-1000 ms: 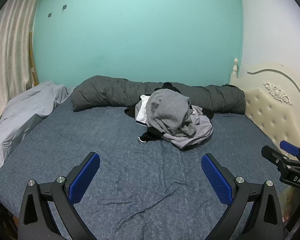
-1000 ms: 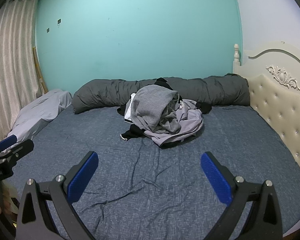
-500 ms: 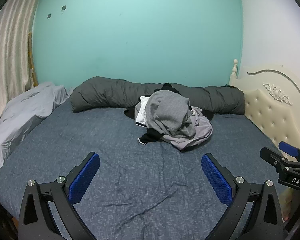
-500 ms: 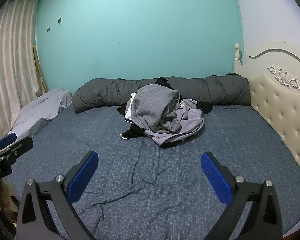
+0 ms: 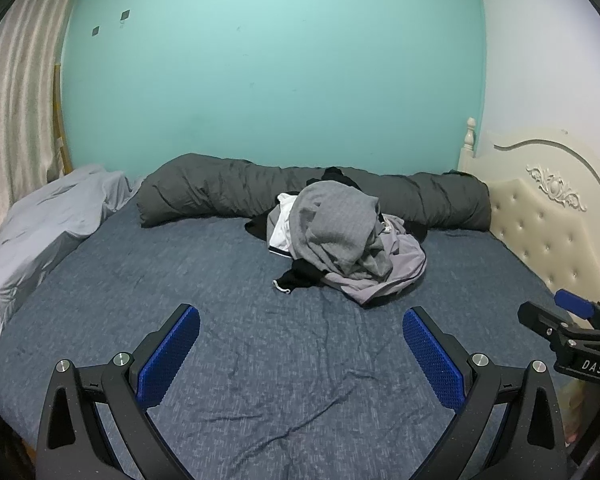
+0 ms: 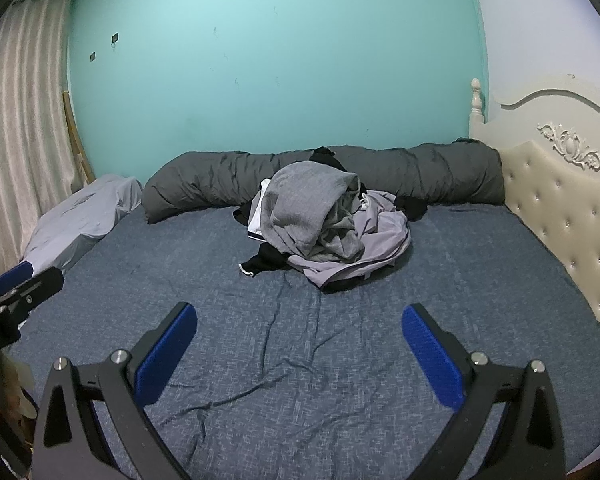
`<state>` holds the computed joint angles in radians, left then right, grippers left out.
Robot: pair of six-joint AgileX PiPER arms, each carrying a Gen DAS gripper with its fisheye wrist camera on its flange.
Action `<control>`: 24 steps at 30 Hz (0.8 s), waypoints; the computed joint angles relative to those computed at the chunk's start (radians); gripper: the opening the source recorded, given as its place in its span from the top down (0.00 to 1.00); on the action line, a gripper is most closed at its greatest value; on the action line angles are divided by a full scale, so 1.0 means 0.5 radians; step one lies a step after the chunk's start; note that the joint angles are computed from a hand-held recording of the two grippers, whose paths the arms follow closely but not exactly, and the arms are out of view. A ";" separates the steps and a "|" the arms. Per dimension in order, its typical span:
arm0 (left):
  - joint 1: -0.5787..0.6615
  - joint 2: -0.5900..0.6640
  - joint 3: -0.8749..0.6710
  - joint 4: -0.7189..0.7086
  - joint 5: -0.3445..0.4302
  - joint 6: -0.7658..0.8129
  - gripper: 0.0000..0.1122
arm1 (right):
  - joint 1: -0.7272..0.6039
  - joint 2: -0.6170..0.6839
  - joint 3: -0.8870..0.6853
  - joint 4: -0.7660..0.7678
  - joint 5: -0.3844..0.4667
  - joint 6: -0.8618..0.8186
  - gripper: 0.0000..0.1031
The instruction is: Fold clothes
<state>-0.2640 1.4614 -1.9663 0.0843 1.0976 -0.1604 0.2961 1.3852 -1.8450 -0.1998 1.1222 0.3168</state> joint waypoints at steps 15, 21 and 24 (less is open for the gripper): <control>0.233 0.391 -0.076 -0.292 -0.310 0.125 0.08 | -0.248 0.513 -0.260 0.343 -0.217 -0.360 0.00; 0.313 0.600 -0.110 -0.333 -0.466 0.144 0.08 | -0.301 0.955 -0.698 0.338 -0.100 -0.413 0.00; 0.334 0.699 -0.091 -0.331 -0.563 0.139 0.08 | -0.330 1.231 -1.043 0.395 0.035 -0.497 0.00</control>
<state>-0.0972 1.8110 -2.0117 -0.0811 0.8163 -0.0909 0.1313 2.0008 -2.3668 -0.0021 1.1400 0.0682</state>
